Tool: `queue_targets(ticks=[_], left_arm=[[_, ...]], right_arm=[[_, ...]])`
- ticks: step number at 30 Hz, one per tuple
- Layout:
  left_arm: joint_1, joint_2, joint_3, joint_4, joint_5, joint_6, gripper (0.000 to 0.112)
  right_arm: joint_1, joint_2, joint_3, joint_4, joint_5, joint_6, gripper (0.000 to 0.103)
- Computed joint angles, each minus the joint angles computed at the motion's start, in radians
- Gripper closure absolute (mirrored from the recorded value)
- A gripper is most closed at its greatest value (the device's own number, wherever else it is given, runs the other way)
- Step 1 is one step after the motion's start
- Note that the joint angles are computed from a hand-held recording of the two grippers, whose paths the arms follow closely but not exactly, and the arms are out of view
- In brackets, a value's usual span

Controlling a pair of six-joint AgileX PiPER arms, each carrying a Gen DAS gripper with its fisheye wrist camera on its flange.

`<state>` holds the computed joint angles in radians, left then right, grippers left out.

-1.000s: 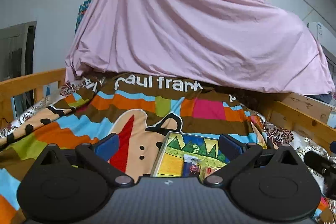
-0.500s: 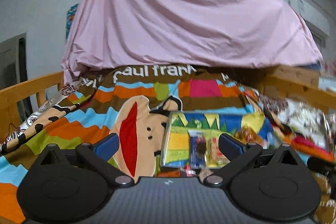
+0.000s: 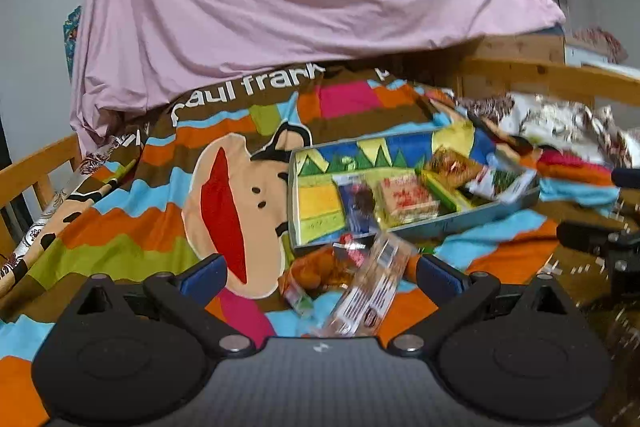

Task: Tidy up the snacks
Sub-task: 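Move right gripper to the green tube snack while left gripper approaches the peanut bar, then close right gripper on the green tube snack while left gripper closes on the peanut bar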

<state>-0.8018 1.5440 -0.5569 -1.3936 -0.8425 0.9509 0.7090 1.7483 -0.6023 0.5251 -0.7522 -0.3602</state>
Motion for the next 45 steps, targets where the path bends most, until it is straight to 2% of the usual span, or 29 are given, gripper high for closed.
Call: queue_targets(ticks=[7, 13, 16, 18, 21, 27, 33, 37, 42, 45], left_arm=[[0.029, 0.079, -0.030, -0.022, -0.004, 0.066, 0.010], [0.055, 0.155, -0.084, -0.015, -0.017, 0.118, 0.010], [0.067, 0.197, -0.120, -0.015, -0.008, 0.170, 0.010], [0.065, 0.234, -0.139, -0.016, -0.017, 0.212, 0.010], [0.057, 0.282, -0.163, -0.032, -0.026, 0.280, 0.010], [0.054, 0.340, -0.199, -0.020, -0.030, 0.317, 0.010], [0.053, 0.409, -0.234, 0.003, -0.031, 0.364, 0.010], [0.060, 0.429, -0.237, 0.027, -0.023, 0.365, 0.010], [0.081, 0.416, -0.235, 0.045, 0.032, 0.369, 0.024], [0.080, 0.409, -0.239, 0.033, 0.039, 0.376, 0.037]], right_arm=[[0.037, 0.101, -0.082, 0.105, -0.014, -0.109, 0.001], [0.027, 0.187, -0.165, 0.113, 0.023, -0.166, 0.001], [0.012, 0.221, -0.203, 0.102, 0.063, -0.188, 0.001], [-0.004, 0.241, -0.239, 0.093, 0.122, -0.211, 0.001], [-0.001, 0.273, -0.293, 0.169, 0.171, -0.308, 0.001], [-0.001, 0.307, -0.328, 0.151, 0.177, -0.344, 0.001], [-0.010, 0.340, -0.384, 0.195, 0.239, -0.435, 0.001], [-0.022, 0.347, -0.399, 0.165, 0.259, -0.420, 0.003], [-0.030, 0.337, -0.387, 0.091, 0.269, -0.374, 0.016], [-0.020, 0.332, -0.374, 0.080, 0.248, -0.380, 0.026]])
